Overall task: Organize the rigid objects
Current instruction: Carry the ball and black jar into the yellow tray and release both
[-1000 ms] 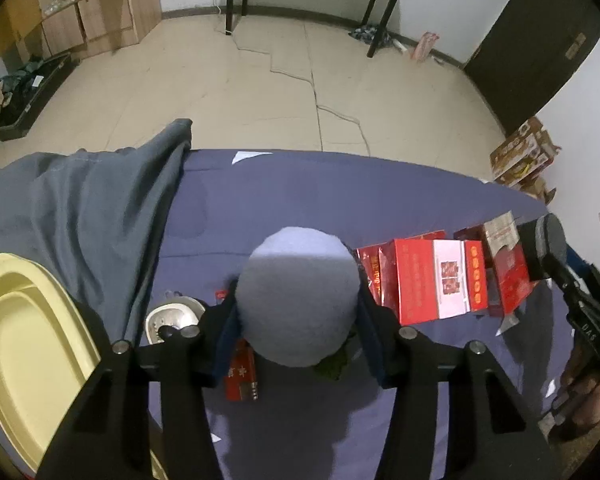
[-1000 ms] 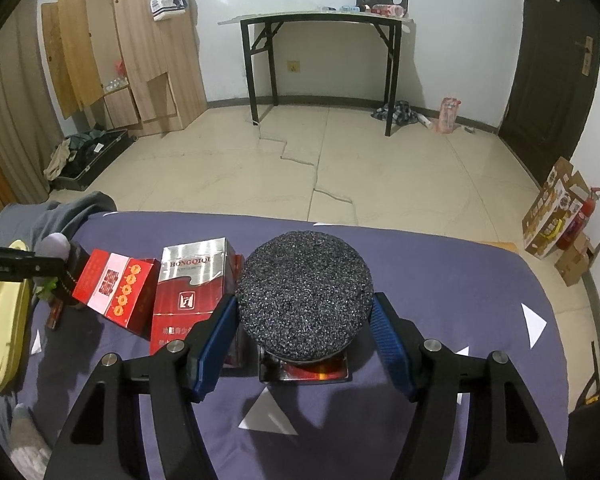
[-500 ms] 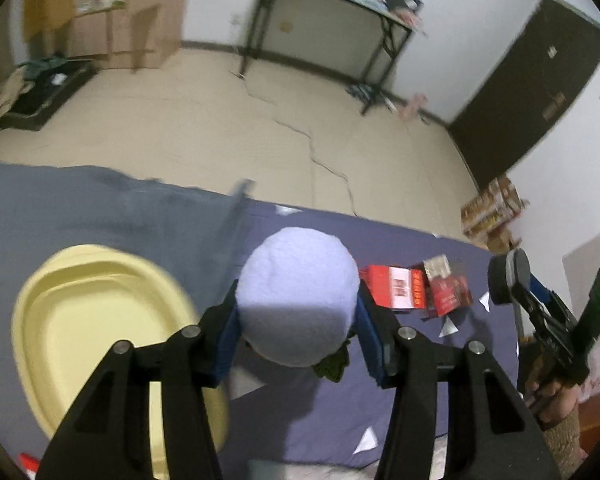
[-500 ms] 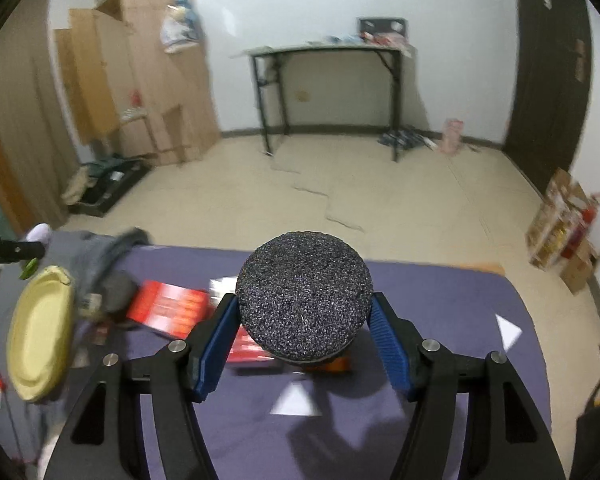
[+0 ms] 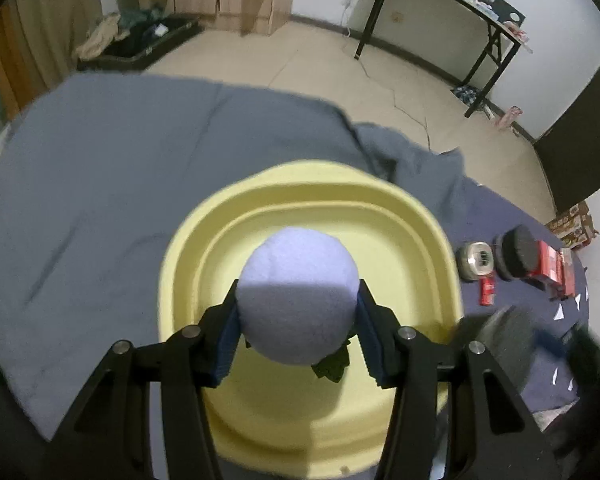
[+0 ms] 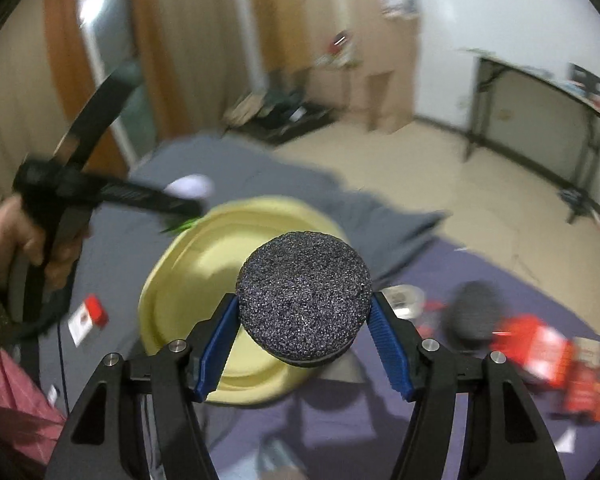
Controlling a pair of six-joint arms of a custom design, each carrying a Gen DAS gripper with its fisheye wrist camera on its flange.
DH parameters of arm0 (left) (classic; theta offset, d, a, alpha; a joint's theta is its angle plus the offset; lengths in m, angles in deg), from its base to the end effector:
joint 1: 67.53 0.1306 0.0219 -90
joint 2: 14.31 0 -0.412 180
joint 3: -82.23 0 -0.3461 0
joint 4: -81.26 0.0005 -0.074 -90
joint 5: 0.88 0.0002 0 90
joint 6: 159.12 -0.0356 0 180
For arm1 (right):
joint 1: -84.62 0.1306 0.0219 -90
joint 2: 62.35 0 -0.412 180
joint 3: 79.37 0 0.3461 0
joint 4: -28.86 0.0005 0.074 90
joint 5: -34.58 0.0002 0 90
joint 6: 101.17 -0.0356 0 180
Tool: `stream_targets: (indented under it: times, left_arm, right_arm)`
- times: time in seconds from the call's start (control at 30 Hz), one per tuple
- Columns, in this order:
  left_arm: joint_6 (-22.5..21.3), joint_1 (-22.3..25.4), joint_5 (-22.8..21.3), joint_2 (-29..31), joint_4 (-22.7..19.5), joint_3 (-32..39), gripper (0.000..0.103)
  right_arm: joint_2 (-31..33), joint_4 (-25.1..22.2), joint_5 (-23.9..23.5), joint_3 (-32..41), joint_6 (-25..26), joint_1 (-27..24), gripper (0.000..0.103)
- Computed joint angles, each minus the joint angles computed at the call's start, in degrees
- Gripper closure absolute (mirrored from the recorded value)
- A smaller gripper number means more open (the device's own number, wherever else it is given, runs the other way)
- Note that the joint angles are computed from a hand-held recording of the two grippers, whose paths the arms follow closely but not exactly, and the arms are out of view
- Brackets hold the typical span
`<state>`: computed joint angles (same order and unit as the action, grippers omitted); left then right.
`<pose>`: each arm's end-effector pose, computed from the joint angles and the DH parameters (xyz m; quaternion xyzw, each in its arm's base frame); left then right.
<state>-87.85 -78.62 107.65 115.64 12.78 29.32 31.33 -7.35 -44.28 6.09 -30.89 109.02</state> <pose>0.6517 -0.1398 0.3270 0.2758 0.9344 -0.1479 0.1702 0.4297 0.1868 0.4159 0.0001 0.9184 0.0618 0.3908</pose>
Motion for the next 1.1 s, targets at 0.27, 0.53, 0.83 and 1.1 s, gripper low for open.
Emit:
stream_targets:
  times: [0.27, 0.53, 0.83, 1.1]
  left_arm:
    - [0.0, 0.0, -0.3, 5.6, 0.7, 2.7, 0.050]
    - [2.0, 0.5, -2.0, 6.6, 2.2, 2.0, 0.041]
    - [3.4, -0.1, 2.6, -1.5, 4.0, -0.2, 0.000]
    - [5.2, -10.8, 5.4, -6.1, 3.7, -2.6, 0.000]
  right_arm:
    - [15.0, -2.7, -1.7, 9.1, 4.0, 2.5, 0.039]
    - [18.0, -3.4, -0.3, 12.0, 4.8, 3.4, 0.038]
    - [7.4, 2.5, -2.1, 2.8, 0.4, 2.7, 0.003]
    - [-12.1, -0.8, 5.4, -10.8, -4.9, -7.5, 0.000]
